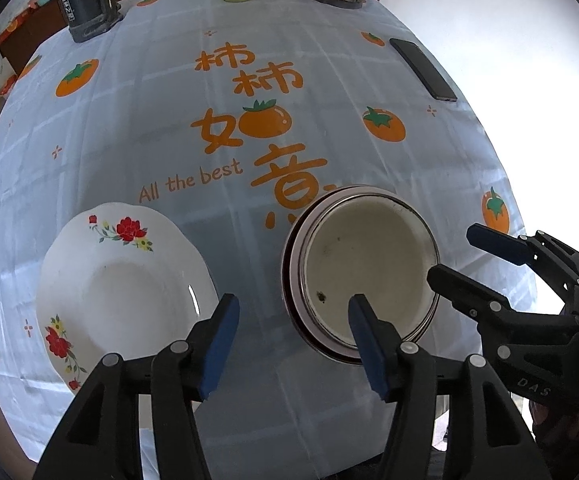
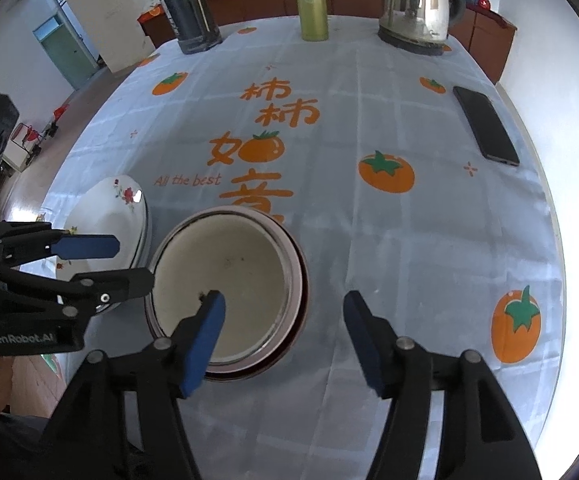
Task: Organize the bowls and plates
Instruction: 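Open and regrip the bowl stack rims with both grippers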
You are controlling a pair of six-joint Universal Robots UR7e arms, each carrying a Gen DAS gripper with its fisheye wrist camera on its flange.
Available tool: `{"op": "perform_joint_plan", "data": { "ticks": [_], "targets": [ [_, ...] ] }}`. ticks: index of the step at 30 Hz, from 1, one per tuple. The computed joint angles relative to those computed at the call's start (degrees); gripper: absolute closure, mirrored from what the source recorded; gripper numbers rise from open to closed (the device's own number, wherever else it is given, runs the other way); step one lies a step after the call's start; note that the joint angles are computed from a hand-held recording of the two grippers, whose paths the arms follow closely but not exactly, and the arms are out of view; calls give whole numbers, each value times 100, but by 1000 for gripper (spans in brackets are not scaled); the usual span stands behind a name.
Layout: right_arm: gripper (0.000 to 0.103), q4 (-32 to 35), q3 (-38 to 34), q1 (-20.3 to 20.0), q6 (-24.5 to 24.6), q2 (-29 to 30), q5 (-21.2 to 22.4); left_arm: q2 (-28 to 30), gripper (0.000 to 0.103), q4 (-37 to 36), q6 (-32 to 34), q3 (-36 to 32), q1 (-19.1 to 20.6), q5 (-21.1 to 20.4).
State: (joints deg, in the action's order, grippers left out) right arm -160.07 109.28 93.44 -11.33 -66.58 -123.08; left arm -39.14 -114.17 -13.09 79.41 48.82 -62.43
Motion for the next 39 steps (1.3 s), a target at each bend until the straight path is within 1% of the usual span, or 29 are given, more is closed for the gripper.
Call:
{"op": "perform_joint_plan", "data": {
  "ticks": [9, 18, 22, 26, 31, 35, 39],
  "targets": [
    [40, -49, 90, -73, 127, -12, 13, 61, 44, 20, -38, -4, 60, -111],
    [41, 5, 44, -131, 149, 48, 16, 145, 44, 74, -63, -101, 120, -191],
    [42, 35, 12, -150, 151, 77, 39, 209, 44, 141, -68, -176, 135, -202],
    [48, 92, -32, -184, 160, 119, 111, 254, 44, 161, -9, -220, 127, -224],
    [65, 179, -48, -226, 205, 115, 213, 300, 44, 241, 20, -249, 124, -220],
    [66, 252, -41, -255, 246, 122, 216, 319, 44, 232, -4, -250, 152, -250],
    [66, 289, -37, -281, 282, 139, 234, 352, 54, 335, -66, -298, 180, -318]
  ]
}}
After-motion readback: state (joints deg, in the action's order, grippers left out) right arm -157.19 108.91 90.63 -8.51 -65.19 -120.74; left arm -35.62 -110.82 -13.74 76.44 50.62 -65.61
